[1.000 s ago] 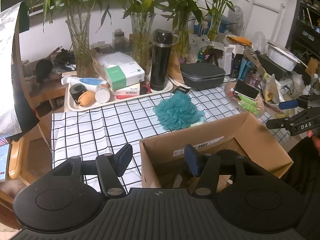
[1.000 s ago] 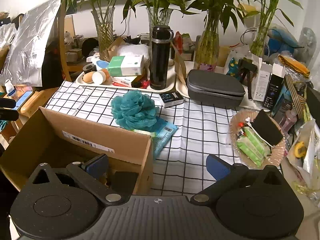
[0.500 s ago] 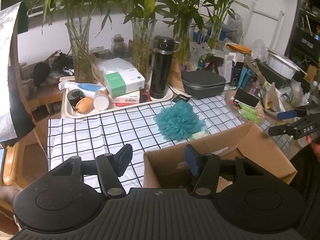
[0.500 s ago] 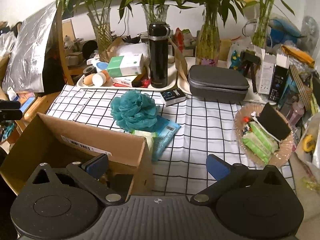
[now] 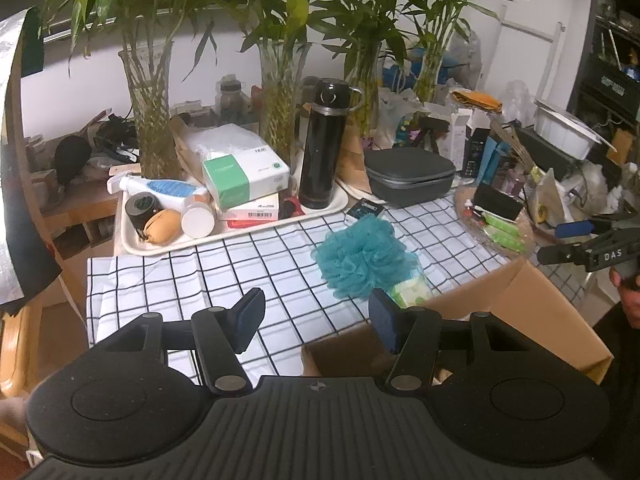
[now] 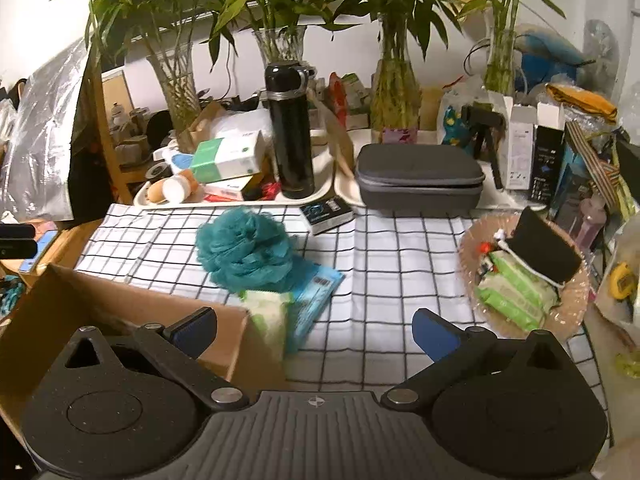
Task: Organize soft objects
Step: 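Withdraw both grippers from the box toward the teal loofah, then lower the left gripper and close it on the teal loofah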
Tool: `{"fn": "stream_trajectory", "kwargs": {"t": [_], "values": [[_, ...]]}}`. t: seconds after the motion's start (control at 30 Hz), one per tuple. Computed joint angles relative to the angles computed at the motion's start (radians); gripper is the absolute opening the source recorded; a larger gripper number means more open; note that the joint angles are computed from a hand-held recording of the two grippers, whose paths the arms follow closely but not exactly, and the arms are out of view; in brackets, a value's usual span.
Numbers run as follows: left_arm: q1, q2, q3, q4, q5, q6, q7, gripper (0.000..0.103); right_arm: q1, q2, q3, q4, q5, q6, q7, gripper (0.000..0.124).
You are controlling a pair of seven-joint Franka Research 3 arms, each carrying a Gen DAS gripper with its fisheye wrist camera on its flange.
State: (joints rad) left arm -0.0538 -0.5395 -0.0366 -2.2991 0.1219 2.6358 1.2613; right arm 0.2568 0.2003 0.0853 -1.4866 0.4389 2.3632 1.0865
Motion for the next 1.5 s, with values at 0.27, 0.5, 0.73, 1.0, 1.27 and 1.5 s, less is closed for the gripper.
{"fn": "stream_trajectory", "kwargs": {"t": [0.27,0.5,0.73,1.0,1.27,1.5], "values": [[-0.032,0.055,0.058,0.008,-0.075,0.070,0.089,0.056,0.009,0.046,-0.005,0.018,-0.048,0.082,0.017,0.103],[-0.046,0.130,0.102,0.041,-0.156,0.097,0.202,0.056,-0.001,0.101,0.002,0.067,-0.026,0.097,0.032,0.103],[-0.080,0.210,0.159,0.059,-0.325,0.143,0.399,0.057,0.007,0.161,-0.002,0.130,-0.067,0.077,0.085,0.103],[-0.191,0.314,0.272,0.134,-0.738,0.115,0.813,0.065,0.016,0.243,-0.007,0.237,-0.111,0.040,0.137,0.103],[-0.161,0.456,0.267,0.254,-1.026,-0.015,1.062,0.072,0.029,0.352,-0.010,0.393,-0.144,-0.023,0.204,0.103],[-0.068,0.569,0.212,0.349,-1.212,-0.151,1.174,0.072,0.021,0.445,0.002,0.541,-0.128,-0.138,0.265,0.103]]}}
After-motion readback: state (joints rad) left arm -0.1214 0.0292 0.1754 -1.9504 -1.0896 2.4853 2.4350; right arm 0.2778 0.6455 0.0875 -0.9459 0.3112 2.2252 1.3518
